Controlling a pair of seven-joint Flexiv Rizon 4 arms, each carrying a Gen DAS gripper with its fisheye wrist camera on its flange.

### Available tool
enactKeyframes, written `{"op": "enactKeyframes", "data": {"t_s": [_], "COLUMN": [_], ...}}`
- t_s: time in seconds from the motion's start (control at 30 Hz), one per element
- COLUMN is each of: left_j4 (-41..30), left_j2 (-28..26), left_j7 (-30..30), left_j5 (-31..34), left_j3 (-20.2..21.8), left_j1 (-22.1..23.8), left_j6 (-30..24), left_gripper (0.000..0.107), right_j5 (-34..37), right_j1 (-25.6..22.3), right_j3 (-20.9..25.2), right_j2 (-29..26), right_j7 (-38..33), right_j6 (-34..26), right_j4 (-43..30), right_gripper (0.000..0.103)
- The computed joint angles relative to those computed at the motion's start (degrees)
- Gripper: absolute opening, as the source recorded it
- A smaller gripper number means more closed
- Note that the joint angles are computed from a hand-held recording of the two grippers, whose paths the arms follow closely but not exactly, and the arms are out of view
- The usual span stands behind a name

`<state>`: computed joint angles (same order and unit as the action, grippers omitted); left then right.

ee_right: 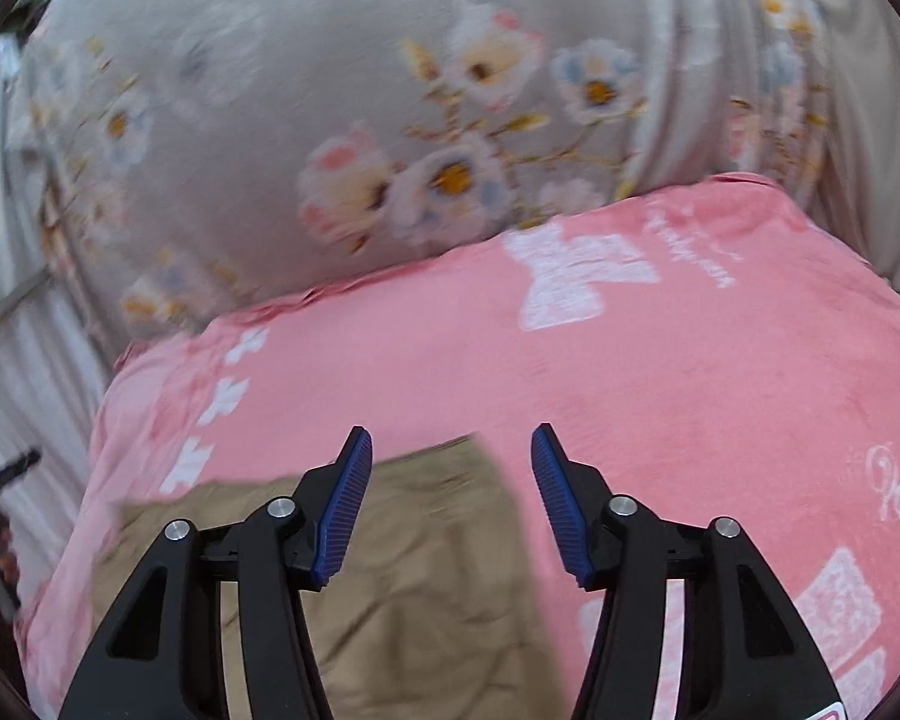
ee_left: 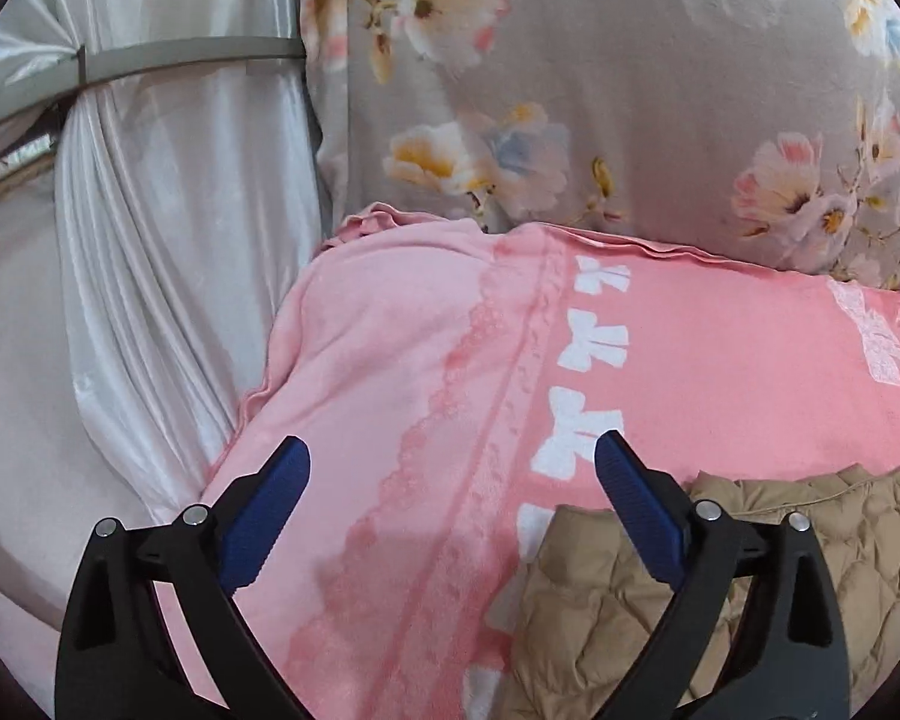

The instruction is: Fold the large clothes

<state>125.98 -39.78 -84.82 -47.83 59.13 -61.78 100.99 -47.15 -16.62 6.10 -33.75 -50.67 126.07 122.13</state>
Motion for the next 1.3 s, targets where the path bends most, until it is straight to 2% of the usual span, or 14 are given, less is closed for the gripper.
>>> {"op": "enactKeyframes", "data": {"t_s": [0.07, 0.13, 0.2, 0.3, 0.37, 0.43, 0.5, 0.57, 0.63, 0.67, 0.8, 0.97, 1.13, 1.3], "left_j4": [0.4, 0.7, 0.4, -1.1, -3.5, -6.1, -8.7, -11.1, -12.7, -13.4, -14.9, -17.6, -18.9, -20.0], "left_j2": [4.0, 6.4, 7.1, 8.1, 5.6, 3.5, 1.2, -0.7, -3.2, -4.2, -6.7, -11.0, -12.5, -13.6], "left_j7": [1.5, 2.5, 3.0, 1.0, -1.4, -3.3, -5.4, -7.3, -9.8, -10.8, -13.8, -18.5, -21.6, -25.0], "left_j5": [1.3, 2.1, 2.2, 6.3, 7.3, 7.8, 8.2, 8.8, 9.6, 10.1, 12.3, 15.2, 18.5, 21.6], "left_j3": [-2.6, -6.0, -10.0, -21.9, -24.4, -28.1, -28.7, -29.4, -26.8, -25.6, -25.8, -20.6, -19.9, -19.0], "left_j1": [0.3, -0.1, 0.6, 8.9, 10.8, 14.1, 15.1, 16.4, 14.4, 13.8, 14.8, 11.6, 12.1, 12.1], "left_j6": [1.0, 2.0, 1.0, 0.4, -1.3, -1.9, -3.8, -5.2, -6.6, -7.4, -7.0, -9.3, -9.3, -9.6], "left_gripper": [0.093, 0.091, 0.078, 0.069, 0.062, 0.057, 0.051, 0.049, 0.049, 0.049, 0.049, 0.049, 0.049, 0.049], "right_j5": [-1.7, -1.5, 1.9, 7.9, 12.0, 19.2, 24.6, 27.1, 29.7, 30.3, 30.7, 31.5, 30.9, 31.0], "right_j1": [1.9, 4.6, 10.0, 15.8, 19.3, 25.5, 29.8, 30.5, 31.6, 31.3, 28.6, 28.0, 26.2, 26.6], "right_j3": [1.1, 1.5, 1.1, 1.5, 1.4, -1.9, -4.5, -4.7, -5.4, -4.9, -2.1, -0.9, 0.9, 0.7], "right_j2": [0.2, 0.4, 0.9, 0.6, 0.0, -0.1, -0.6, -1.7, -3.1, -3.9, -7.5, -9.7, -11.5, -12.3], "right_j7": [-1.0, -2.9, -6.8, -10.8, -12.4, -16.7, -20.0, -21.4, -22.6, -23.0, -23.4, -23.5, -22.9, -22.6], "right_j6": [-0.4, -0.9, -2.7, -5.1, -7.1, -7.7, -8.7, -10.1, -11.8, -12.6, -14.0, -14.7, -14.6, -14.1], "right_j4": [1.8, 3.4, 5.0, 5.1, 3.9, 3.2, 1.8, 0.1, -1.7, -2.6, -5.5, -7.5, -8.7, -9.1], "right_gripper": [0.04, 0.022, 0.013, 0.007, 0.003, 0.002, 0.002, 0.002, 0.002, 0.002, 0.0, 0.0, 0.0, 0.0]}}
